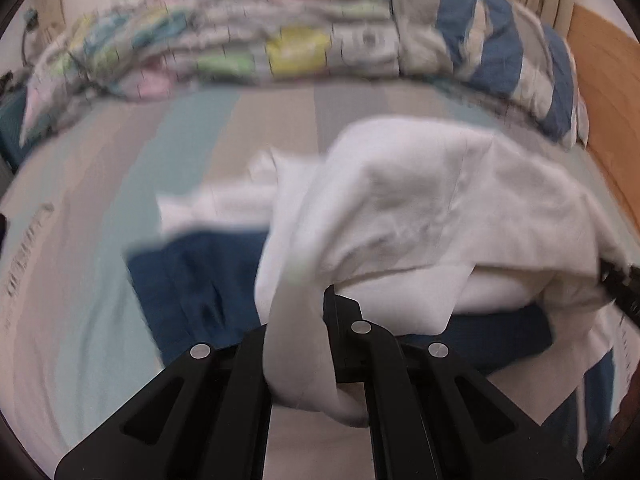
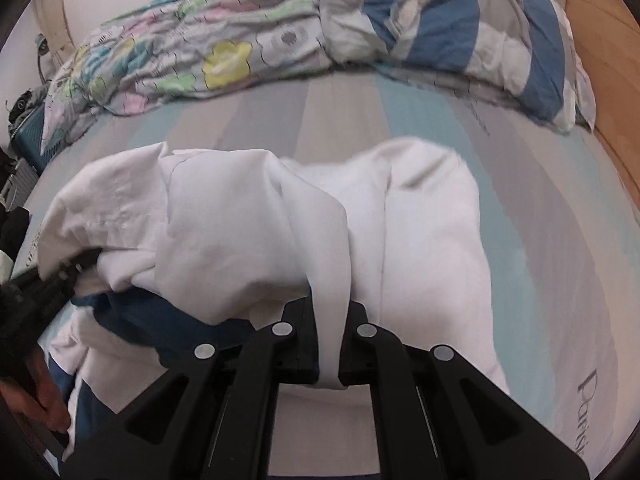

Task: Fold large clothes
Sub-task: 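Lift the hem with both tools and fold it toward the collar, then lay the folded hem down and open both tools, then grasp the folded white fabric again with both tools and lift it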

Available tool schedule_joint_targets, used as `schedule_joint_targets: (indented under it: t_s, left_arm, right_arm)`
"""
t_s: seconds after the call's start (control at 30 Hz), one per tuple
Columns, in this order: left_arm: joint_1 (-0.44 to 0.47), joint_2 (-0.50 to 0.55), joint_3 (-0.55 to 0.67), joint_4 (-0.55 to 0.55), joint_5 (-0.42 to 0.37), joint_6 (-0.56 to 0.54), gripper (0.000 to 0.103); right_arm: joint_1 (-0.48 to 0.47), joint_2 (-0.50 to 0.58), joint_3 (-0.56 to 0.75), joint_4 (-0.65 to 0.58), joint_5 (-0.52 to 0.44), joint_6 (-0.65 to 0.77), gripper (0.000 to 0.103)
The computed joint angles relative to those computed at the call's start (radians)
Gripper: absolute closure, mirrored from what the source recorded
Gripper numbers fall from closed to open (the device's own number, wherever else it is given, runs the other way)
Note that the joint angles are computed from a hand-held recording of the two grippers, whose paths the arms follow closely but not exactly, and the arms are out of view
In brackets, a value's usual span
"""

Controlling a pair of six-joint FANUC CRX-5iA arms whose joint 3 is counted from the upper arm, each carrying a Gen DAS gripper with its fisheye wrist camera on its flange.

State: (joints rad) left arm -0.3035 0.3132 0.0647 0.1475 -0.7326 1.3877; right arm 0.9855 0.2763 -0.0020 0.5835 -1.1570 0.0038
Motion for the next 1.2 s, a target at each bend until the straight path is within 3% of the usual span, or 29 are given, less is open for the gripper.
schedule_joint_targets:
  t_s: [0.17,0.3,0.37,0.4,0.43,0.5,0.53,0.7,0.83,0.97,1.03,1.13,1.2]
  left_arm:
    - [-0.015,-0.002,-0.028,-0.028,0.034,-0.003,0.102]
    - [-0.008,0.009,-0.008,-0.013,0.002,-0.012,0.098]
    - [0.003,0.006,-0.014,0.028,-0.001,-0.031,0.078]
    - [0.011,-0.001,-0.025,0.059,0.006,-0.052,0.041]
    - [0.010,-0.015,-0.035,0.049,0.022,-0.039,0.014]
    - [0.008,-0.063,-0.086,0.045,0.091,-0.039,0.009]
    - [0.004,-0.074,-0.086,0.028,0.084,-0.040,0.006]
    - [0.013,-0.124,-0.120,0.096,0.082,-0.153,0.006]
    - [0.033,-0.092,-0.101,0.256,0.074,-0.321,0.006]
    - [0.038,0.035,0.041,0.324,-0.031,-0.441,0.006]
    - [0.041,0.110,0.132,0.344,-0.117,-0.467,0.006]
    - [0.041,0.210,0.259,0.355,-0.252,-0.505,0.006]
    - [0.039,0.246,0.298,0.348,-0.291,-0.517,0.006]
  right_arm:
    - [0.003,0.003,-0.015,-0.021,0.005,-0.009,0.101]
    - [0.003,0.015,0.002,-0.060,-0.005,0.035,0.098]
    - [0.001,0.012,0.006,-0.074,-0.004,0.046,0.093]
    - [0.000,0.003,0.001,-0.081,0.009,0.044,0.087]
    - [0.001,-0.004,-0.005,-0.079,0.015,0.037,0.074]
    - [0.010,-0.019,-0.015,-0.068,0.016,0.033,0.048]
    - [0.021,-0.029,-0.024,-0.049,0.008,0.019,0.046]
    - [0.041,-0.067,-0.014,-0.045,-0.029,0.024,0.047]
    - [0.010,-0.079,0.027,-0.037,-0.022,0.095,0.042]
    - [-0.086,-0.049,0.110,-0.144,0.083,0.344,0.039]
    - [-0.138,-0.013,0.166,-0.254,0.112,0.494,0.039]
    - [-0.196,0.034,0.235,-0.417,0.118,0.648,0.039]
    - [-0.212,0.062,0.265,-0.465,0.099,0.705,0.039]
